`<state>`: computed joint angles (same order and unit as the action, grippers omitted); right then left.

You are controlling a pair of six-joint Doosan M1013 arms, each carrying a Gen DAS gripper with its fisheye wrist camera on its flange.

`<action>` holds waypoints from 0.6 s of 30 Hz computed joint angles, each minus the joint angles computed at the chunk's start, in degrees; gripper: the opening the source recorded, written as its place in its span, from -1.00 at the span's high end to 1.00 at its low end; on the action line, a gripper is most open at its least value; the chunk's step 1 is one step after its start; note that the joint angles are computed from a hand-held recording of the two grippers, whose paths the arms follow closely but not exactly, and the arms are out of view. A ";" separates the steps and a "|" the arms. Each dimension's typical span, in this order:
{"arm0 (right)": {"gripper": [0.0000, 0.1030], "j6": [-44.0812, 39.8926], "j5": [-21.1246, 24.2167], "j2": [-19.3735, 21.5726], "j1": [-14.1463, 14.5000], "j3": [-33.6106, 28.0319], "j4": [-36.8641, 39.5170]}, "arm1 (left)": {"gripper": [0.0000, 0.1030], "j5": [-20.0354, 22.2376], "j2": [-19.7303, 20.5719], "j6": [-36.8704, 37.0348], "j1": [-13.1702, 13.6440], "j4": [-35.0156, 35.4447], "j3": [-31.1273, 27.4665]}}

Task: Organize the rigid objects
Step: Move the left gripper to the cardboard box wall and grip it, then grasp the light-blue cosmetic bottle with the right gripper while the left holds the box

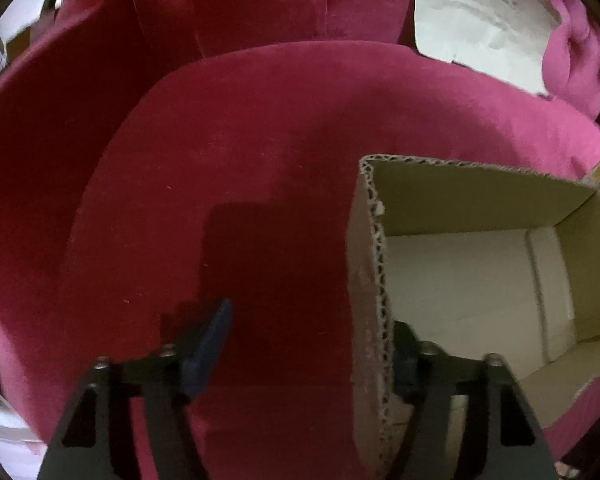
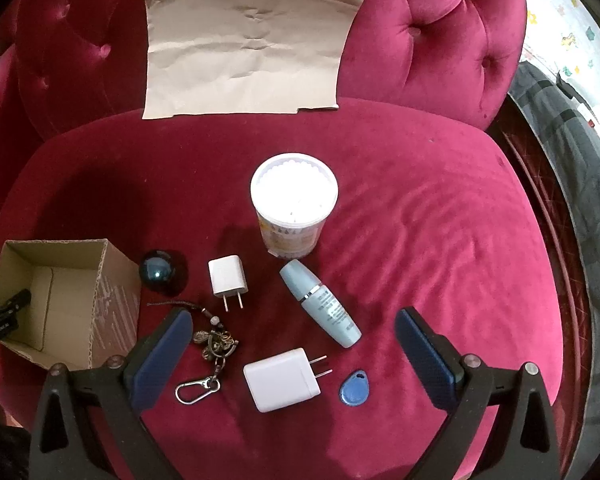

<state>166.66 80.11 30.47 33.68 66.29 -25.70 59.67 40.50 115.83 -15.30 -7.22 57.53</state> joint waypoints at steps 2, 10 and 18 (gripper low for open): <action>-0.99 0.16 0.04 -0.05 -0.03 -0.02 -0.02 | 0.14 1.48 0.33 1.56 0.30 -2.21 -0.67; -0.99 0.64 0.32 -0.26 -0.14 0.29 -0.24 | 0.93 0.50 -0.51 5.06 -0.27 -2.71 0.82; -0.99 1.26 0.43 -0.59 -0.10 0.68 -0.26 | 0.93 0.75 -0.39 4.18 -0.69 -2.47 0.60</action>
<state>167.92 80.54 29.88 33.58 66.96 -25.96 60.42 40.11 120.01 -15.98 -9.69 58.14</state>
